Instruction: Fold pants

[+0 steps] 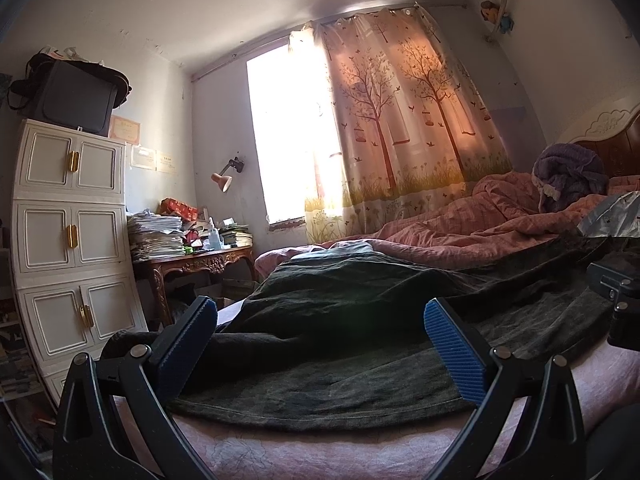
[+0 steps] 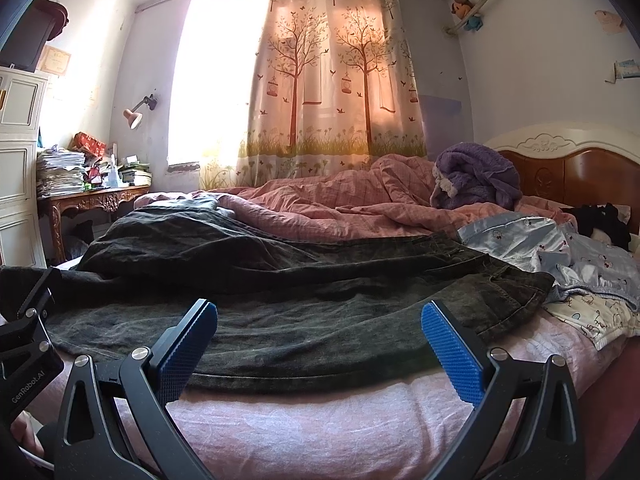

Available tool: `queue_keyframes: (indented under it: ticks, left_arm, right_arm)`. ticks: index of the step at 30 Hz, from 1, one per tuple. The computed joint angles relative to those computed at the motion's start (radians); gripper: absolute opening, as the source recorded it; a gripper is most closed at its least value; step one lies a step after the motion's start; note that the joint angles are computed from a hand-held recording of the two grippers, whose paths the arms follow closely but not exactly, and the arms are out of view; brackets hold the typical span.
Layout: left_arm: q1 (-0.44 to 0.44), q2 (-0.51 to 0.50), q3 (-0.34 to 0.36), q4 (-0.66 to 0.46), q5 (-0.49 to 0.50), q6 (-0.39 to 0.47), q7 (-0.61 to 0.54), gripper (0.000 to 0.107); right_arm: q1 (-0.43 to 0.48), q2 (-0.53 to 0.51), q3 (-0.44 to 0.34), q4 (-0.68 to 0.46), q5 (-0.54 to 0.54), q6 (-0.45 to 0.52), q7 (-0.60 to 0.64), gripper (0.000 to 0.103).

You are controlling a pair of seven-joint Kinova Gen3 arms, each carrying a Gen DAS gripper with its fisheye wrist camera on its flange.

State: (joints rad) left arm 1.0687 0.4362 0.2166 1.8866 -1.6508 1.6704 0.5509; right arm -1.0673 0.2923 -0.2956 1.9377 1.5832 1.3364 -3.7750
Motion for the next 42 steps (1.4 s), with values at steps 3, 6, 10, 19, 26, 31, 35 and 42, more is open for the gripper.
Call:
queue_keyframes:
  ticks: [3,6,10,19,26,31,35,42]
  left_arm:
    - [-0.003,-0.004,0.001,0.000,0.002,-0.003,0.003,0.103]
    - [-0.011,-0.007,0.001,-0.010,0.010,-0.011,-0.009,0.103]
    - [-0.013,-0.005,-0.003,-0.023,0.017,-0.023,-0.032,0.103]
    - [-0.041,-0.074,0.021,0.063,0.019,-0.036,0.104,0.103]
    - [-0.073,-0.054,0.002,0.083,0.028,0.066,0.031,0.103]
    - [-0.153,-0.083,-0.001,0.108,0.006,-0.003,-0.061,0.103]
    - [-0.230,-0.137,0.006,0.125,0.056,-0.108,-0.073,0.103]
    - [-0.371,-0.235,0.001,0.225,0.150,-0.273,-0.040,0.103]
  right_arm:
    - [-0.005,0.001,-0.002,0.000,-0.004,0.005,0.006,0.103]
    - [-0.010,0.000,-0.003,0.003,0.000,0.012,0.011,0.103]
    - [0.000,-0.008,-0.005,0.009,0.005,-0.004,0.001,0.103]
    - [0.005,-0.022,0.002,0.002,-0.015,-0.047,0.021,0.103]
    - [0.085,-0.088,-0.010,0.066,0.024,-0.145,-0.099,0.103]
    - [0.145,-0.101,0.004,0.028,-0.041,-0.161,-0.070,0.103]
    - [0.165,-0.118,0.005,0.015,-0.050,-0.165,-0.015,0.103]
    - [0.180,-0.087,0.011,-0.045,-0.056,-0.217,0.083,0.103]
